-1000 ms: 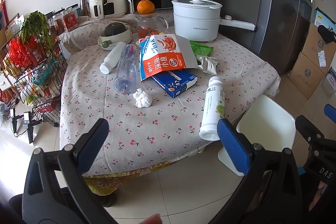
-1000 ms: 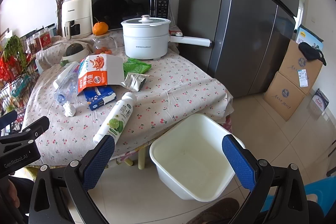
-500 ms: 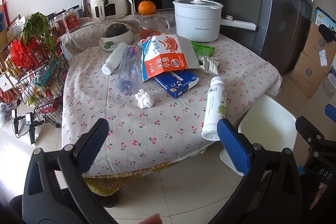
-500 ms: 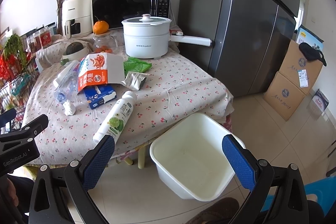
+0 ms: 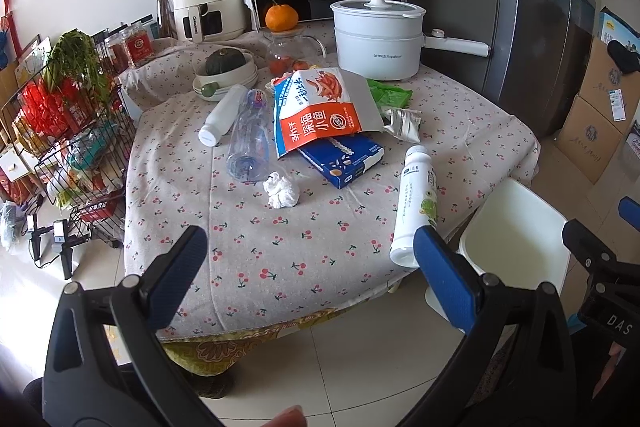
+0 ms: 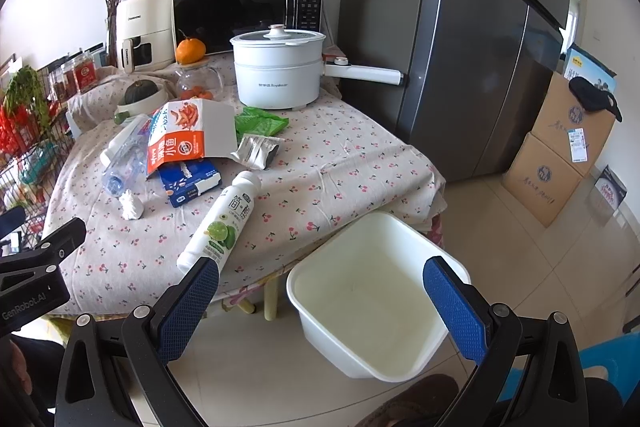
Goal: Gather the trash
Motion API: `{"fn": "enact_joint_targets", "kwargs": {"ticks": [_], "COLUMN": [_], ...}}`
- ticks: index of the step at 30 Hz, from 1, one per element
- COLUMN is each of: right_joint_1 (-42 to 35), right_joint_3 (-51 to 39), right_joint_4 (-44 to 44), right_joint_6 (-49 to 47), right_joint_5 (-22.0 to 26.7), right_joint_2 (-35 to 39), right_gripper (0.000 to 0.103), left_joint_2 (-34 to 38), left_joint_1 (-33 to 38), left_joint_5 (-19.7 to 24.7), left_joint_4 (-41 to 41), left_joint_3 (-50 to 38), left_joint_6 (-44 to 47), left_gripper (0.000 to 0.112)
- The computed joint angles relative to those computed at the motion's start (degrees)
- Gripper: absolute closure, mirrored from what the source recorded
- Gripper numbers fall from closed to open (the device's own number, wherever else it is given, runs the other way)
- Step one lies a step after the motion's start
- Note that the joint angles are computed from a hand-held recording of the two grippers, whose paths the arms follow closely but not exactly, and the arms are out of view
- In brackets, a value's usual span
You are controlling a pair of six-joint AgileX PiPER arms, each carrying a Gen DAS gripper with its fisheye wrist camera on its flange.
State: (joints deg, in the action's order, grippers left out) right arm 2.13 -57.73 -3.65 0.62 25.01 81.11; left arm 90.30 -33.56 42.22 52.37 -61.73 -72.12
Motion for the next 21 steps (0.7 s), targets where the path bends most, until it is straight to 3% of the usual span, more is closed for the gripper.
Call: {"fn": "enact_joint_targets", "kwargs": {"ticks": [7, 9, 11, 13, 16, 21], "right_joint_1": [0.4, 0.4, -0.59, -1.87, -3.08, -1.05], "right_joint_3": [-2.88, -5.01, -7.86, -12.37, -22.58, -44.31], "right_joint_4": [1.76, 4.83, 11.79, 18.27, 24.48, 23.38], "right_joint_6": [-2.04, -5.76, -12.82, -18.94, -24.45, -20.67], "right_joint_5": [2.76, 4.57, 7.11, 11.45, 21.45, 37.21], "right_joint_2": [2.09, 3.14, 4.81, 8.08, 15.99, 33.33], "right_gripper": [0.0, 0.0, 0.0, 0.0, 0.0, 0.0], "left_joint_2": [-0.37, -0.75, -1.51, -1.77, -0.93, 2.44], "left_joint_1": [1.46, 3.27, 6.77, 10.51, 14.22, 19.52], "left_joint_5": [-0.7, -2.15, -4.88, -6.57, -6.31, -4.33], "left_joint_4": [-0.32, -3.32, -11.22, -20.12, -26.37, -31.29], "left_joint_3": [0.41, 0.25, -0.27, -1.54, -4.19, -8.86], "left_joint_6": [1.52, 5.57, 13.93, 23.46, 31.61, 38.13], "left_gripper": [0.01, 0.01, 0.01, 0.01, 0.01, 0.01]}}
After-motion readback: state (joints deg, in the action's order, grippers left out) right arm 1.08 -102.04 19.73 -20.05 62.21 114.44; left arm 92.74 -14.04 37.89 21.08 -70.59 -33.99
